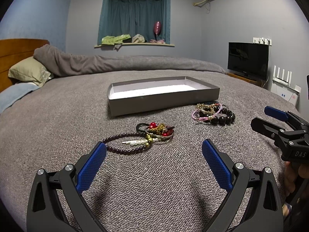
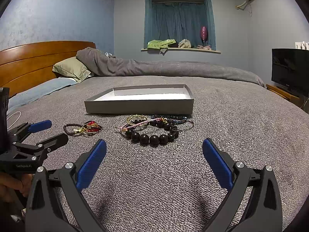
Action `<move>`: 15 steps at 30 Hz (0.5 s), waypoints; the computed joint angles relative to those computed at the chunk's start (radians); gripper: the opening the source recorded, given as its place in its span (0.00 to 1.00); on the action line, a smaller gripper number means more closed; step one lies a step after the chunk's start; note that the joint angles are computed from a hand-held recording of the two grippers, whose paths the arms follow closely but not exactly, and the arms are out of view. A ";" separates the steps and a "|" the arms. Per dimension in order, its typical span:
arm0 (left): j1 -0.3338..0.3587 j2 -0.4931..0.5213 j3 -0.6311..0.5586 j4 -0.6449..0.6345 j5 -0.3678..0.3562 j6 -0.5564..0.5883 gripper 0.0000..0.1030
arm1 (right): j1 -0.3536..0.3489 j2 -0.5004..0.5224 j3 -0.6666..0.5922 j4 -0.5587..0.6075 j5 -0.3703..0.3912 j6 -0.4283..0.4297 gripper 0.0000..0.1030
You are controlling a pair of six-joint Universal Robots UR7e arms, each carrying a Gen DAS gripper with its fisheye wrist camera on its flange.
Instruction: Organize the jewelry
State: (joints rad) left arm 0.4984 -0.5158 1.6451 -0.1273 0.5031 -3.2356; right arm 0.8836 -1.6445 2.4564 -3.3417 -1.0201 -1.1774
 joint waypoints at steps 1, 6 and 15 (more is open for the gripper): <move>-0.001 0.001 0.000 -0.001 0.000 0.000 0.95 | 0.000 0.000 0.000 -0.001 0.000 0.000 0.96; -0.001 0.000 0.001 0.000 -0.001 0.000 0.95 | 0.000 -0.001 0.001 0.001 -0.001 0.000 0.96; -0.003 -0.001 0.001 0.004 -0.001 -0.004 0.95 | 0.000 -0.001 0.001 0.002 0.001 0.000 0.96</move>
